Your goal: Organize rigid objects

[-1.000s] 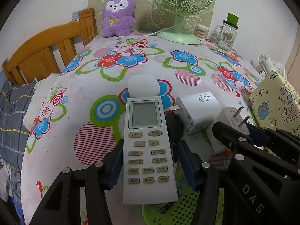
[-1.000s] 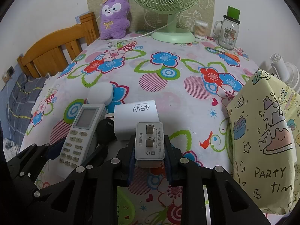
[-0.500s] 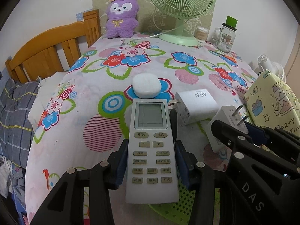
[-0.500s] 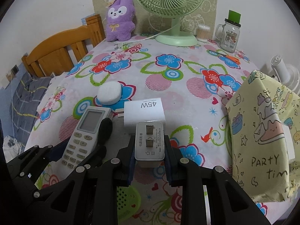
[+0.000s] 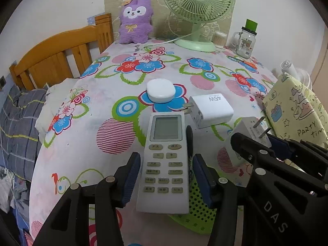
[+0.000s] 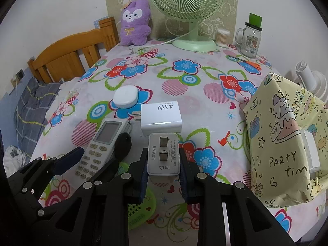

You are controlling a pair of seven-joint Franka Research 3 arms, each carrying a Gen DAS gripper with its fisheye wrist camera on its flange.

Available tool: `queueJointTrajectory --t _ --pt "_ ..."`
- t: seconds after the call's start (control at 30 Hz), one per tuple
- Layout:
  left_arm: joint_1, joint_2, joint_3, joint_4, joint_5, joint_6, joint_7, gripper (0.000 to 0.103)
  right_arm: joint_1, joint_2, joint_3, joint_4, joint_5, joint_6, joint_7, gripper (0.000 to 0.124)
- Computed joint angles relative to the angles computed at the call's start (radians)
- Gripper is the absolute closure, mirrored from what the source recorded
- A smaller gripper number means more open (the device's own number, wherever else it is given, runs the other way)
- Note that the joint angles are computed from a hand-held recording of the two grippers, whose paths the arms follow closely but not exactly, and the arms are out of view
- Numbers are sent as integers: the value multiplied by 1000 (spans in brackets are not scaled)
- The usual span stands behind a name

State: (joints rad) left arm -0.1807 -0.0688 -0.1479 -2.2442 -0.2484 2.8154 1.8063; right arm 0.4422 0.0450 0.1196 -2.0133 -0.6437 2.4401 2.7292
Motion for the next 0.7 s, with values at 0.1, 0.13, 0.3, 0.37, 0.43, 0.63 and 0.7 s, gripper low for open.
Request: queueJointTrajectory --t 0.1,0.13,0.3,0.37,0.43,0.63,0.7 --pt "3 8 3 7 -12 2 8 50 0 10 -1 9 6 7 -5 95" --pt "5 11 4 11 -15 0 7 51 1 16 -3 16 7 7 -8 95" --pt "21 46 -4 44 0 -13 3 52 9 58 -15 60 17 -13 -25 95" --pt "26 62 -10 56 -2 -3 5 52 12 66 -24 66 19 -6 -24 95" --pt "31 74 -17 67 -7 2 10 52 18 76 -32 79 8 -19 -21 95" --pt "44 84 -32 76 2 8 13 55 26 87 -42 92 6 -24 -23 95" --pt "45 80 -33 74 10 4 4 56 26 85 -43 90 12 -21 -29 95"
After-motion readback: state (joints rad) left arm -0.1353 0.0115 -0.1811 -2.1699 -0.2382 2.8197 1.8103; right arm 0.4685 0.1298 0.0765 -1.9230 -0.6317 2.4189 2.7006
